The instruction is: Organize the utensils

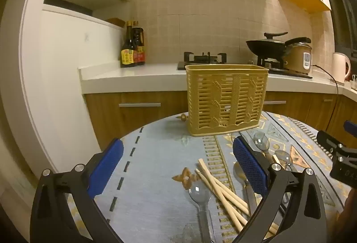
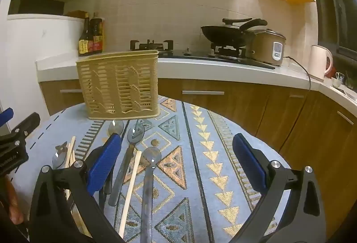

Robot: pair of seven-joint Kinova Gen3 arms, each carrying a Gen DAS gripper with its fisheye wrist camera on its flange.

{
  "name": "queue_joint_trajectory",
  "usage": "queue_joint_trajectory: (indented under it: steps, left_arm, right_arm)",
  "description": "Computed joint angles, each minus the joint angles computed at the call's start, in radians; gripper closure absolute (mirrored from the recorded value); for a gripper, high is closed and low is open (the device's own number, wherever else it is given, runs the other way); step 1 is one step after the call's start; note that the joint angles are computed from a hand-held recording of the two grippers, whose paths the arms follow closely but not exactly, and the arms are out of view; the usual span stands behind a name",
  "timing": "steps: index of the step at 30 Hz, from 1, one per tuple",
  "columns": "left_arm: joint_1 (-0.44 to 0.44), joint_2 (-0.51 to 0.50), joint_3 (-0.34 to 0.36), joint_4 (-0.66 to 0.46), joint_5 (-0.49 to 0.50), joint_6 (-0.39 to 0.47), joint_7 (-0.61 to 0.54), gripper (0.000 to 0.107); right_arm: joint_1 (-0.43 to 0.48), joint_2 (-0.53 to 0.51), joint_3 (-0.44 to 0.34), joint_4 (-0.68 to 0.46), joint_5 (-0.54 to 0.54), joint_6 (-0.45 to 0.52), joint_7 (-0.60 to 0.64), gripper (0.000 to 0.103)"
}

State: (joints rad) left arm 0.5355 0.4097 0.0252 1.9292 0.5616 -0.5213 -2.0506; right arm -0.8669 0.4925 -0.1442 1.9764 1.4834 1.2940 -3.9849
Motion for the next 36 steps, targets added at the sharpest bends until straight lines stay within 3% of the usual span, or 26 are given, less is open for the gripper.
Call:
queue_joint_trajectory:
  steps: [12, 15, 17, 36]
  left_arm:
    - [-0.020, -0.008, 0.007, 0.002, -0.037, 0.033, 0.054, 0.012]
    - [0.035, -0.003, -0.028, 0.014, 0.031, -0.038, -0.002, 0.012]
    - [0.023, -0.006, -0.007, 0.026, 0.019, -0.069, 0.000, 0.012]
    - [-0.016, -0.016, 0.032, 0.047, -0.011, -0.089, 0.032, 0.012]
  right_arm:
    - [-0.009, 0.017, 0.010, -0.029, -0.033, 0.012, 0.038, 0.008]
    - [-0.027, 0.029, 0.018, -0.036, -0.035, 0.047, 0.034, 0.008]
    - [-0.028, 0.027, 0.018, -0.035, -0.034, 0.048, 0.033, 0.008]
    - [-0.017, 0.017, 0.006, -0.013, -0.014, 0.040, 0.004, 0.008]
